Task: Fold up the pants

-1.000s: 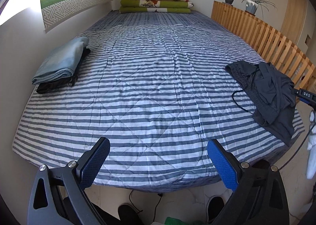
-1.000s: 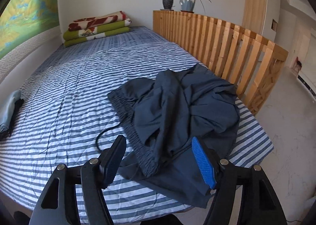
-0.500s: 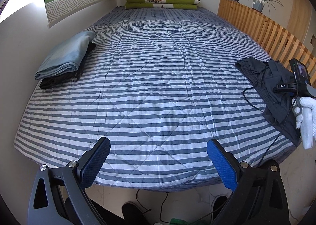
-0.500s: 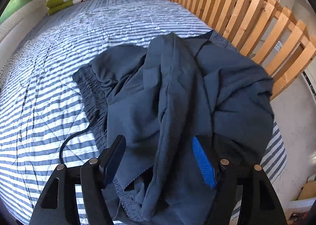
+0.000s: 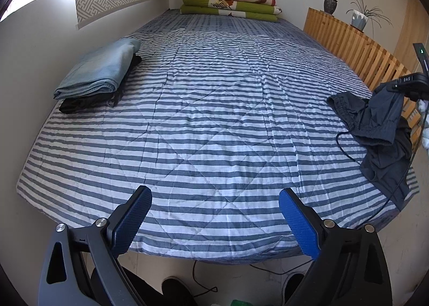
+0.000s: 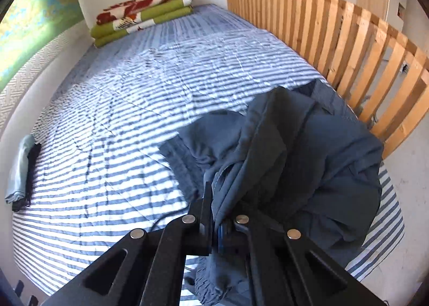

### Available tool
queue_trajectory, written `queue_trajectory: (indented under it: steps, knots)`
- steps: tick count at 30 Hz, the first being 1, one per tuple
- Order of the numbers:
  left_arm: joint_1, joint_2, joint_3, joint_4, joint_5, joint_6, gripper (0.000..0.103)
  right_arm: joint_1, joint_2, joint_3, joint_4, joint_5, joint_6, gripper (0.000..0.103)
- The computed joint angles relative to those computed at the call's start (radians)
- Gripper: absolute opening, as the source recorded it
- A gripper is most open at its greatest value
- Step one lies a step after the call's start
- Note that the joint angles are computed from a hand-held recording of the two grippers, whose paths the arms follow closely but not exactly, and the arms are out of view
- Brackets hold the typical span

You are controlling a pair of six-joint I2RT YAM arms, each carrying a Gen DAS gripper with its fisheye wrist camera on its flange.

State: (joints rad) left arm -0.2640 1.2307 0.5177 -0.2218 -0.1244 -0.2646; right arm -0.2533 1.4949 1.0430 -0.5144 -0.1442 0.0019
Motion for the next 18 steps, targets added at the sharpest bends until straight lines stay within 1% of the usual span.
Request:
queue_trajectory:
  steps: [4, 7, 10, 13, 14, 16, 18]
  knots:
    - [0.076, -0.047, -0.022, -0.007, 0.031, 0.030, 0.098, 0.179, -0.022, 0.092, -0.038, 0.080, 0.042, 0.001]
    - [0.138, -0.085, -0.040, -0.012, 0.044, 0.066, 0.098, 0.322, 0.018, 0.206, -0.051, 0.149, 0.077, 0.001]
    - [0.232, -0.114, -0.044, -0.019, 0.067, 0.106, 0.098, 0.443, 0.115, 0.395, -0.113, 0.160, 0.133, 0.001]
    - [0.347, -0.142, -0.042, -0.022, 0.097, 0.156, 0.098, 0.600, 0.176, 0.571, -0.154, 0.222, 0.160, 0.001]
    - [0.384, -0.148, -0.039, -0.020, 0.104, 0.174, 0.098, 0.641, 0.186, 0.624, -0.170, 0.218, 0.169, 0.001]
    - [0.459, -0.149, -0.033, -0.011, 0.129, 0.211, 0.098, 0.698, 0.204, 0.717, -0.188, 0.171, 0.194, 0.001]
    - [0.523, -0.132, -0.023, -0.002, 0.161, 0.239, 0.098, 0.752, 0.186, 0.737, -0.179, 0.168, 0.204, 0.001]
